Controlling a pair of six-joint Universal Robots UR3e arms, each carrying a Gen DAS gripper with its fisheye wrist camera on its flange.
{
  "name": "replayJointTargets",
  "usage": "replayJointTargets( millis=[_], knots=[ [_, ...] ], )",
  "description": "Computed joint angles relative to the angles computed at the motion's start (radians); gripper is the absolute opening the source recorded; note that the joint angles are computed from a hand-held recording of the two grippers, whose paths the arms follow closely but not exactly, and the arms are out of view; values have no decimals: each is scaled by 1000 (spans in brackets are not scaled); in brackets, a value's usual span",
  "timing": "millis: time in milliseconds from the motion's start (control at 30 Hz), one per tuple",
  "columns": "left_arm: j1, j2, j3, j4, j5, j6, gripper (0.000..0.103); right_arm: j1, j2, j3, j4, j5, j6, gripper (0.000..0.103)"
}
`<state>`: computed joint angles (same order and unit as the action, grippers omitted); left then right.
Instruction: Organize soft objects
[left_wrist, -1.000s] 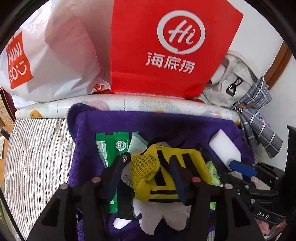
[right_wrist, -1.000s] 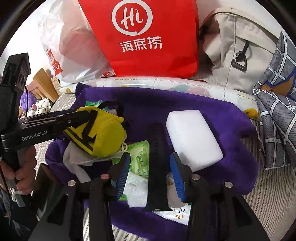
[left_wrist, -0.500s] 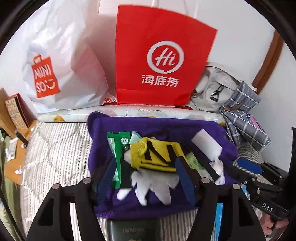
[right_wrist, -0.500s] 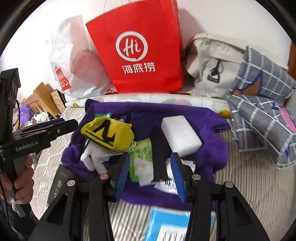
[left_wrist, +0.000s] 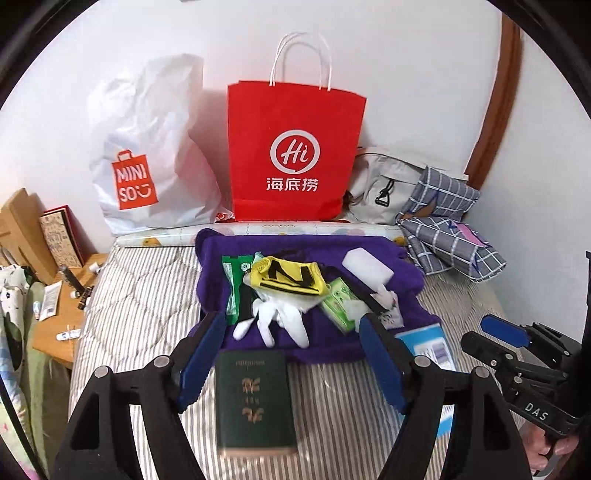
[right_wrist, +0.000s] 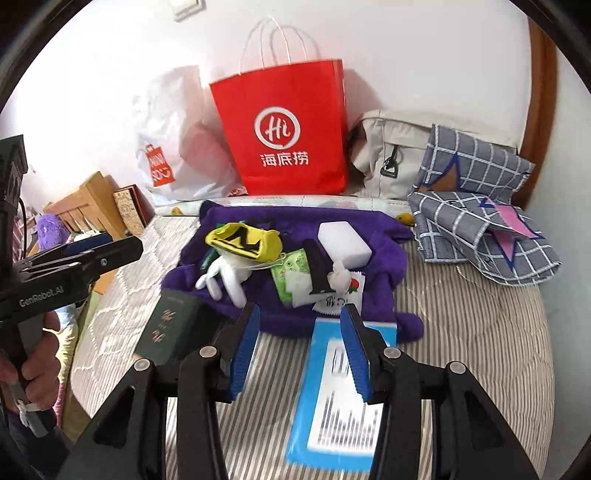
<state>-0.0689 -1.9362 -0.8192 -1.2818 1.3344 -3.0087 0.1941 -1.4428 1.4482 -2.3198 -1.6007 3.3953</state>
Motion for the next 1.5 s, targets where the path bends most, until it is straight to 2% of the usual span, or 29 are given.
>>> replayJointTargets(
  millis=[233, 333, 367, 467, 500, 700, 767, 867, 1233, 1500],
  knots=[
    [4, 198, -196, 23, -10, -5, 75, 84, -145, 98, 31, -94, 42, 61],
    [3, 282, -276, 31, -10, -6, 75, 127, -200, 135, 41, -133, 65, 72],
    [4, 316, -308, 36, -13, -6, 76, 143, -211, 146, 37, -149, 72, 75],
    [7, 404, -396, 61, -18, -11, 90, 196, -251, 181, 31, -202, 101, 89],
    [10, 441, -436, 78, -17, -14, 91, 221, -260, 189, 33, -234, 115, 91],
    [31, 621, -596, 80, -19, -13, 92, 353, -314, 223, 86, -390, 215, 95],
    [49, 684, -649, 75, -28, -9, 97, 386, -344, 246, 97, -418, 251, 95],
    [69, 767, -721, 73, -34, -6, 97, 434, -393, 290, 110, -440, 305, 95],
    [173, 995, -847, 4, -107, 49, 97, 671, -401, 251, 262, -655, 501, 95],
    [247, 1073, -855, -58, -146, 96, 97, 724, -398, 240, 294, -689, 554, 95]
  ],
)
